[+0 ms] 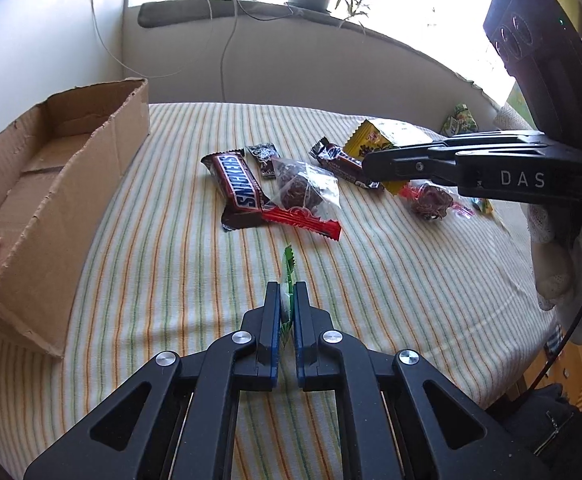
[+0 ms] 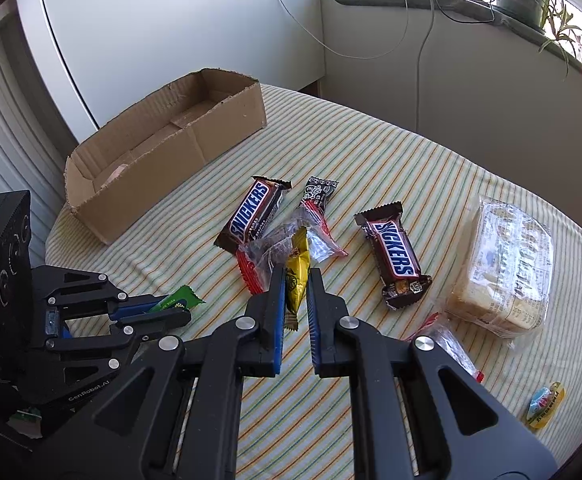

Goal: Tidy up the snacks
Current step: 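Carry both candies into the cardboard box and open both tools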

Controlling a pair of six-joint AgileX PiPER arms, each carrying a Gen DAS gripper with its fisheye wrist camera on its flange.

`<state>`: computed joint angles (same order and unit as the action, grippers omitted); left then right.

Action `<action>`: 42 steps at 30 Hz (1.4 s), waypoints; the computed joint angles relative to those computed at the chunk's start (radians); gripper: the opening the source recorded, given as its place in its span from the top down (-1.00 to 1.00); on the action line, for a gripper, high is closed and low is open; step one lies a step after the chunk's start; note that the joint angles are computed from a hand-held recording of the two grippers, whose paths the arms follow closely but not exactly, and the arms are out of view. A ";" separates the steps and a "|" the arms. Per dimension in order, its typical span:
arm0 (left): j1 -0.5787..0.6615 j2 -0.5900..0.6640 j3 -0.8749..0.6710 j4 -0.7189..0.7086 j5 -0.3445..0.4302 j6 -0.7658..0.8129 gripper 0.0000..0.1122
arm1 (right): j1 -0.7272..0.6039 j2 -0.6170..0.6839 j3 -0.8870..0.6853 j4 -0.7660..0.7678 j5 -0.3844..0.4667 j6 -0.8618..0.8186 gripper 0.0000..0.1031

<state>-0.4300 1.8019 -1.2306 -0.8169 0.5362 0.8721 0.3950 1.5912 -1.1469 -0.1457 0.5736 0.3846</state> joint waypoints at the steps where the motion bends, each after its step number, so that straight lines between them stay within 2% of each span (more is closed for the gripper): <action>1: 0.004 -0.004 -0.003 -0.001 -0.003 -0.001 0.92 | 0.000 -0.002 -0.002 -0.002 -0.001 0.001 0.80; 9: 0.072 -0.042 -0.054 0.007 0.005 -0.030 0.92 | 0.008 0.045 -0.111 0.007 0.014 -0.037 0.80; 21: 0.198 -0.017 -0.154 0.068 -0.010 -0.119 0.92 | 0.028 0.273 -0.475 0.125 0.088 -0.192 0.80; 31: 0.254 0.036 -0.219 0.145 -0.008 -0.198 0.92 | 0.051 0.516 -0.852 0.184 0.220 -0.263 0.80; 42: 0.273 0.084 -0.284 0.208 0.006 -0.271 0.92 | 0.057 0.776 -1.278 0.202 0.412 -0.279 0.80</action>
